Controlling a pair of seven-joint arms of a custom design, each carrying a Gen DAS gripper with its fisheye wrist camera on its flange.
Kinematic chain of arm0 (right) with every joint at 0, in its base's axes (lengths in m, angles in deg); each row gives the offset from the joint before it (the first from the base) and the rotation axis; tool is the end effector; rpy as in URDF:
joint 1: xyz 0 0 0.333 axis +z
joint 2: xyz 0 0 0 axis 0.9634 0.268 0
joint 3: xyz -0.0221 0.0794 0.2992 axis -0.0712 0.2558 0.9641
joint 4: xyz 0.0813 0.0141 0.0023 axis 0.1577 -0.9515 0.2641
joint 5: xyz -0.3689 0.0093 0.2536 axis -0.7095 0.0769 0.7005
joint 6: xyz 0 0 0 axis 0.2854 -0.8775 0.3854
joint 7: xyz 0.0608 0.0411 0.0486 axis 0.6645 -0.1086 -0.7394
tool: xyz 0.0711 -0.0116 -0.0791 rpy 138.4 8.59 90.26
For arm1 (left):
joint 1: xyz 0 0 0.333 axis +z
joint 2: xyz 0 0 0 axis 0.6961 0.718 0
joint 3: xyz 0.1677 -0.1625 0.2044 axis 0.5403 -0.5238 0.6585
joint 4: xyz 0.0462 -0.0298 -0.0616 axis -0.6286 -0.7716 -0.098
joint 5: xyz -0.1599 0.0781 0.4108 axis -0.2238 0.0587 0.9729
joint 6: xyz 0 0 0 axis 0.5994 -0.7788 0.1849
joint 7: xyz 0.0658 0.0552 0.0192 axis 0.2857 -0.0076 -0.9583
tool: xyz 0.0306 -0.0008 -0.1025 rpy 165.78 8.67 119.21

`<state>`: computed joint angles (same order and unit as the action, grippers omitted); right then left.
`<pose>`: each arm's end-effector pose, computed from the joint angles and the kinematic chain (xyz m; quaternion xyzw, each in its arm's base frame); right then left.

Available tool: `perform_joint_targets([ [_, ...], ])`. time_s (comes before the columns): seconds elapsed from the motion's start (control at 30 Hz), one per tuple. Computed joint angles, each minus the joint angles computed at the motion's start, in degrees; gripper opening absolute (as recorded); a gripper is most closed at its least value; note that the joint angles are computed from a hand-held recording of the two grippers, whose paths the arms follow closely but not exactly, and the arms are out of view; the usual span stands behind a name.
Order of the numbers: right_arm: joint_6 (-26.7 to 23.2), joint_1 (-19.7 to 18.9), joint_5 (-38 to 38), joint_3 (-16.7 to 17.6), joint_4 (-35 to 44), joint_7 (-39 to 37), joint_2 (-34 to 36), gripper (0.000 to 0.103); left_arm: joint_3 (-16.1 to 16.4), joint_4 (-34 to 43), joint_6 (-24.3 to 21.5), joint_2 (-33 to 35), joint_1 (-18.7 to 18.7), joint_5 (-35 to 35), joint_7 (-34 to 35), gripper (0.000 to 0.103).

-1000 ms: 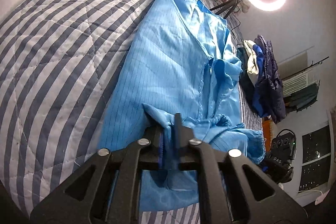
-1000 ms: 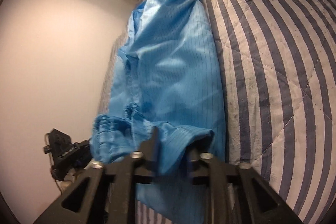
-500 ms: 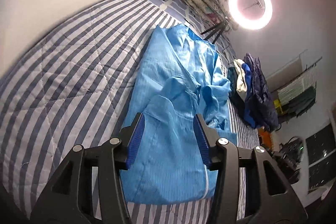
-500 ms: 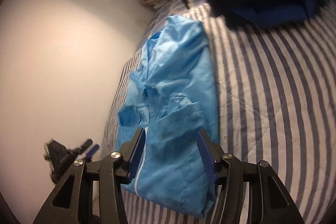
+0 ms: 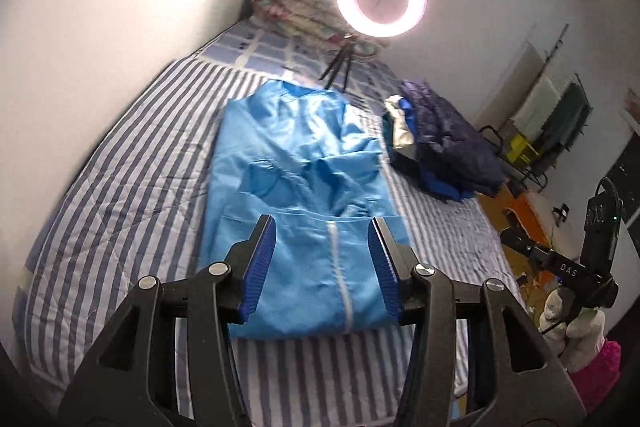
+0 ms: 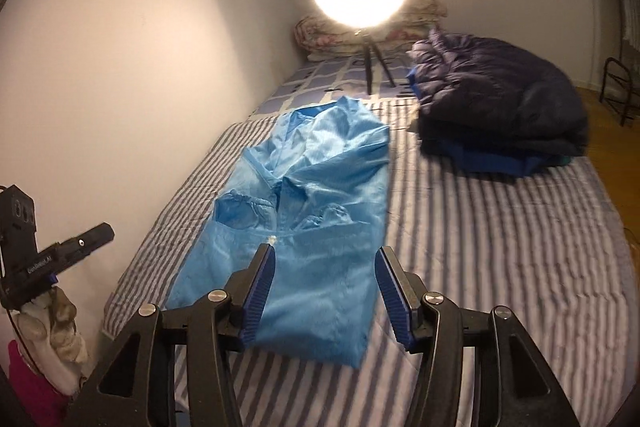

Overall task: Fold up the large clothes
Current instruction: 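Grasp the gathered cuff of the blue garment with the left gripper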

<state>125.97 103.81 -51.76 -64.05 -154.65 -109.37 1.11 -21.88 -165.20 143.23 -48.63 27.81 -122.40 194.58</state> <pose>0.3857 0.4331 0.6108 -0.4747 0.7808 -0.2503 0.3199 0.5792 -0.3292 0.5891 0.4798 -0.7488 0.4572 0.0042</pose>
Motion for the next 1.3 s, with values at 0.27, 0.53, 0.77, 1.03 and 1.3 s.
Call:
perform_joint_targets([
  [0.27, -10.14, 1.41, 4.18, 1.27, 8.5, -7.24, -0.31, 0.06, 0.58, -0.19, -3.91, -3.97, -1.47, -1.58, 2.55, 0.048],
  [0.53, -2.35, -0.38, 8.15, -1.54, 2.81, -7.84, -4.55, 0.051, -0.22, 4.9, -7.08, -1.69, -2.69, 4.4, 0.63, 0.048],
  [0.77, 8.43, -5.06, 13.2, -4.82, -2.72, -12.24, -4.5, 0.04, -2.27, 15.02, -11.82, 6.93, -3.43, 16.19, -4.2, 0.027],
  [1.03, 12.82, -8.99, 16.78, -9.09, 2.65, -20.08, 6.42, 0.037, -5.05, 35.2, -18.04, 26.79, -6.2, 24.15, -5.96, 0.027],
  [1.3, 9.93, -10.07, 20.8, -15.51, 18.96, -28.37, 25.08, 0.037, -5.92, 56.81, -22.43, 47.16, -11.0, 28.47, -6.94, 0.022],
])
